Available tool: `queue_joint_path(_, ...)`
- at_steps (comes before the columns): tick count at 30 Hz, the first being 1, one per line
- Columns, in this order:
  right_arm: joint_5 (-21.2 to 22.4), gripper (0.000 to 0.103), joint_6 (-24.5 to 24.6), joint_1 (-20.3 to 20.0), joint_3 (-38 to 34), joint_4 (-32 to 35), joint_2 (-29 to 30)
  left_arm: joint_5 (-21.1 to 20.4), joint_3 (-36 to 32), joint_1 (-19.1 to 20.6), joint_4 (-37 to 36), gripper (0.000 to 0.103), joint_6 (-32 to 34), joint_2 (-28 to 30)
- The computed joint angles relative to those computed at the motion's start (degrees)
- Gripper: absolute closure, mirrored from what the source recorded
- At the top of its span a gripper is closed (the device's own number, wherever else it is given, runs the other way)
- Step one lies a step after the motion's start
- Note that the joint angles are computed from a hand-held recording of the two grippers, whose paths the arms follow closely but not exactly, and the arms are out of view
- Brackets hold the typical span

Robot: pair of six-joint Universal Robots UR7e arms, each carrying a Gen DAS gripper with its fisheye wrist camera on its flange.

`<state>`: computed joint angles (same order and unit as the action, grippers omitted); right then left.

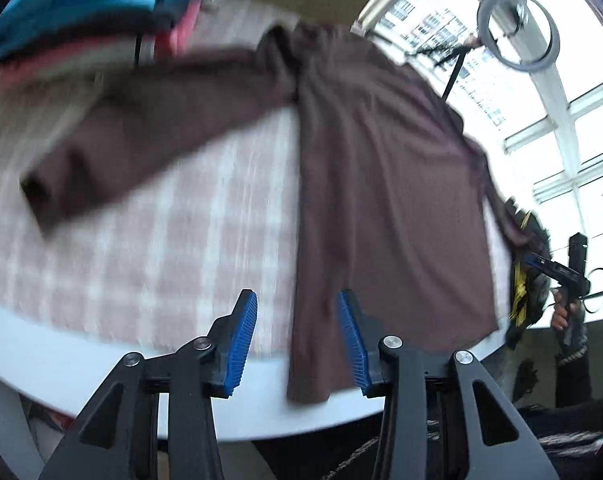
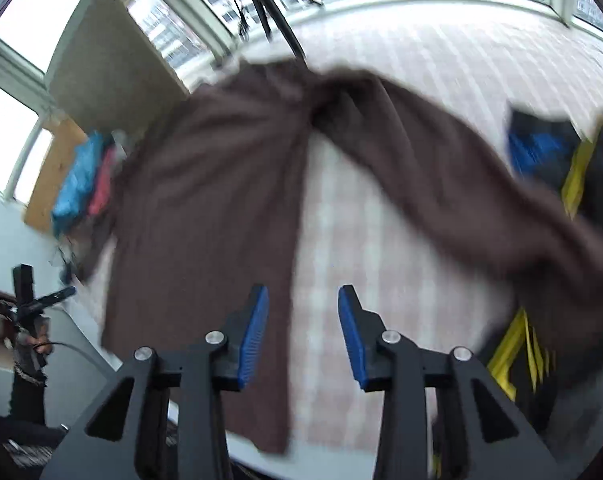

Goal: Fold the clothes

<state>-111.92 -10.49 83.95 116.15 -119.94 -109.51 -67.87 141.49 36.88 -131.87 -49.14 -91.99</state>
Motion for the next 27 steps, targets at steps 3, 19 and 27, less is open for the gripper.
queue_joint_path(3, -1.0, 0.067, 1.1, -0.9, 6.6, -0.2, -3.7, -0.1, 2.8, -1.5, -1.5, 0.065, -3.2, 1.6)
queue_joint_path(19, -6.0, 0.071, -4.7, 2.9, 18.3, -7.3, -6.6, 2.6, 5.1, -7.7, -6.6, 0.096, -3.8, 10.4)
queue_joint_path(27, -5.7, 0.097, -3.4, 3.2, 17.5, -7.5, -9.1, 3.2, 6.5, -11.8, -2.1, 0.098, -6.2, 6.4)
